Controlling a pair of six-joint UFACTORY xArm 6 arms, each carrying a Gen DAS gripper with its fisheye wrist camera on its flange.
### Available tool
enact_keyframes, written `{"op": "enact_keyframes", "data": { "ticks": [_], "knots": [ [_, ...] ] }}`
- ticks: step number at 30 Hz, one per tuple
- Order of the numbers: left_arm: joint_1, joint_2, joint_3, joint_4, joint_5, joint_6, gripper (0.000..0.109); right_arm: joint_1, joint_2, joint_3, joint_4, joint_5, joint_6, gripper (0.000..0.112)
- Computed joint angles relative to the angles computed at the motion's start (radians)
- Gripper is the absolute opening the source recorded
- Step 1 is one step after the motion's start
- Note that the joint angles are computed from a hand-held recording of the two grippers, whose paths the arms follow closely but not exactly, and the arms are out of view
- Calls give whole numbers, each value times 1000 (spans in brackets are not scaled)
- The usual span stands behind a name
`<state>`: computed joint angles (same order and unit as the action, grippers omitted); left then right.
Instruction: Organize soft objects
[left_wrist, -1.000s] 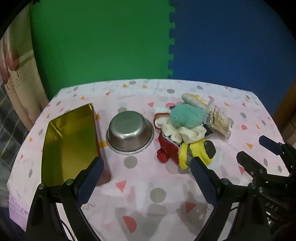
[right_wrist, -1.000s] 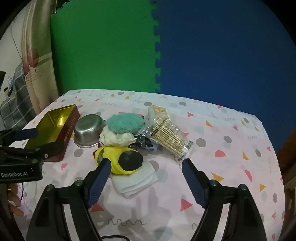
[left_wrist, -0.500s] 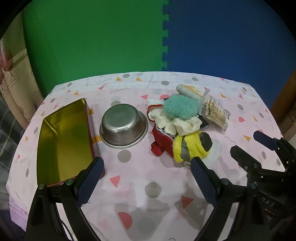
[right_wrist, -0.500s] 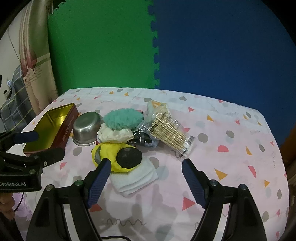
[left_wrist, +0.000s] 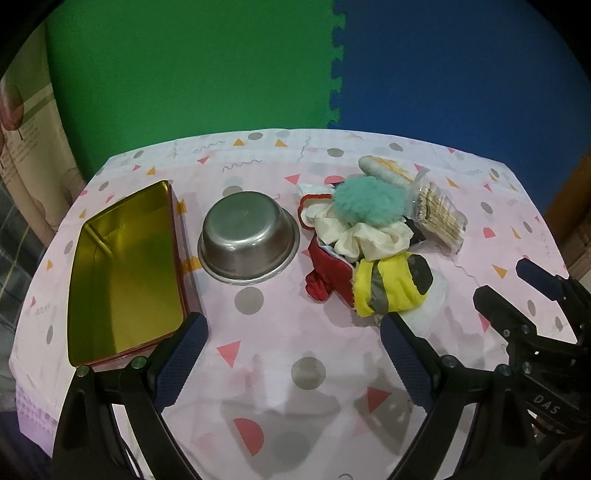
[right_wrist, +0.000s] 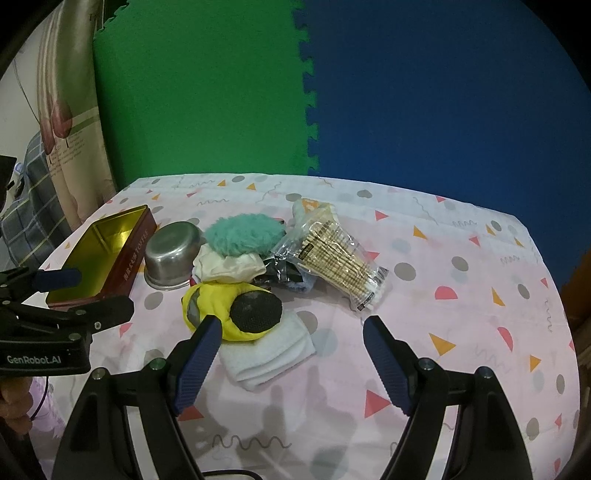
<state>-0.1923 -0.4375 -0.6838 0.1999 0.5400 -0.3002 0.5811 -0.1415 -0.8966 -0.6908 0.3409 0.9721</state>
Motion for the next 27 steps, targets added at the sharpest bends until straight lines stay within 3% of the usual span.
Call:
{"op": "enact_keyframes", "data": {
  "ticks": [27],
  "knots": [
    [-10,3,6,18,3,-14,93,-2,-2,5,-2,-8,8,81]
  ]
}}
